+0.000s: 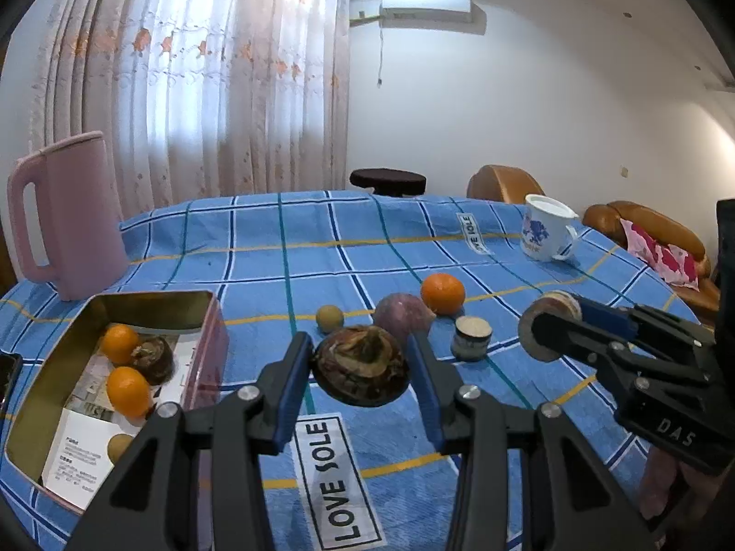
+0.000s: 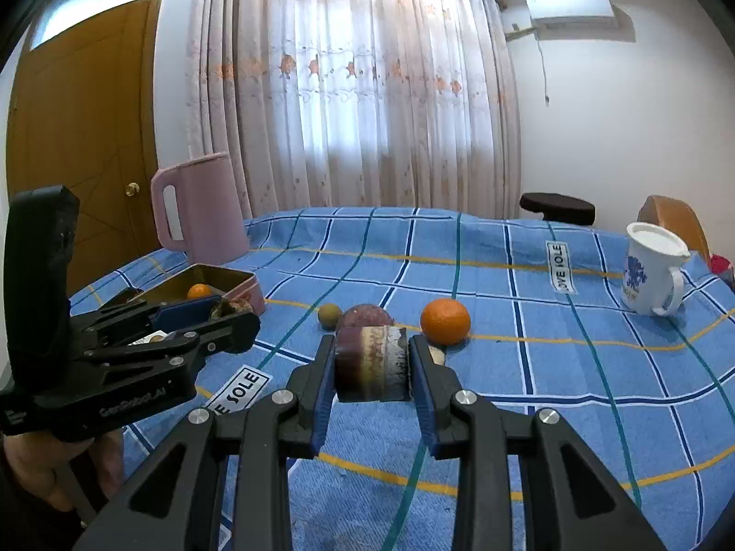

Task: Organize fruits
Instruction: 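Carry the brown fruit and cylinder into the pink tin and open both grippers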

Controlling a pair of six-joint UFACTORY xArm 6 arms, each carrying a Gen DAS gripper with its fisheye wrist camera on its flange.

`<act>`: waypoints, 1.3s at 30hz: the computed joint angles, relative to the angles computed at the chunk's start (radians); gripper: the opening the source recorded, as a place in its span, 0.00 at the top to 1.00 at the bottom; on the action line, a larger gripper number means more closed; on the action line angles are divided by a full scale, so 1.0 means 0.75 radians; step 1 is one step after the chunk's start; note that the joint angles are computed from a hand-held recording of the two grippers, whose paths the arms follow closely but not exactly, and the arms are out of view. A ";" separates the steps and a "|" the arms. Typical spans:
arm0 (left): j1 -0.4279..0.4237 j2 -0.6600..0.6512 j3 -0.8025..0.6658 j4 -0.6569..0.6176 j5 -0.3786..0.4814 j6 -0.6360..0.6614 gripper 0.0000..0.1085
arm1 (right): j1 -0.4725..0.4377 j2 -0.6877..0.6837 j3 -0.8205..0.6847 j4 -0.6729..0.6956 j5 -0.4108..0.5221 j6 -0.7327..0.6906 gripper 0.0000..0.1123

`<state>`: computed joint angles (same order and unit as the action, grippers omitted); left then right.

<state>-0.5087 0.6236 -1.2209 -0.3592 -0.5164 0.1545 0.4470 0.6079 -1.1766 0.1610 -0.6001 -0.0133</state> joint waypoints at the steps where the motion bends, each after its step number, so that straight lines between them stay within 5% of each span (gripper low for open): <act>1: -0.005 0.001 0.003 -0.015 -0.014 0.012 0.59 | 0.004 0.000 0.002 0.008 -0.008 -0.009 0.71; 24: -0.035 -0.005 0.063 -0.062 -0.238 0.040 0.59 | 0.044 0.002 0.040 0.081 -0.157 -0.120 0.71; 31: -0.005 -0.033 0.089 -0.066 -0.197 0.030 0.59 | 0.062 0.010 -0.009 0.115 -0.076 -0.183 0.71; 39: 0.069 -0.092 0.135 -0.124 -0.122 0.061 0.59 | 0.057 0.063 -0.221 -0.168 0.150 0.010 0.71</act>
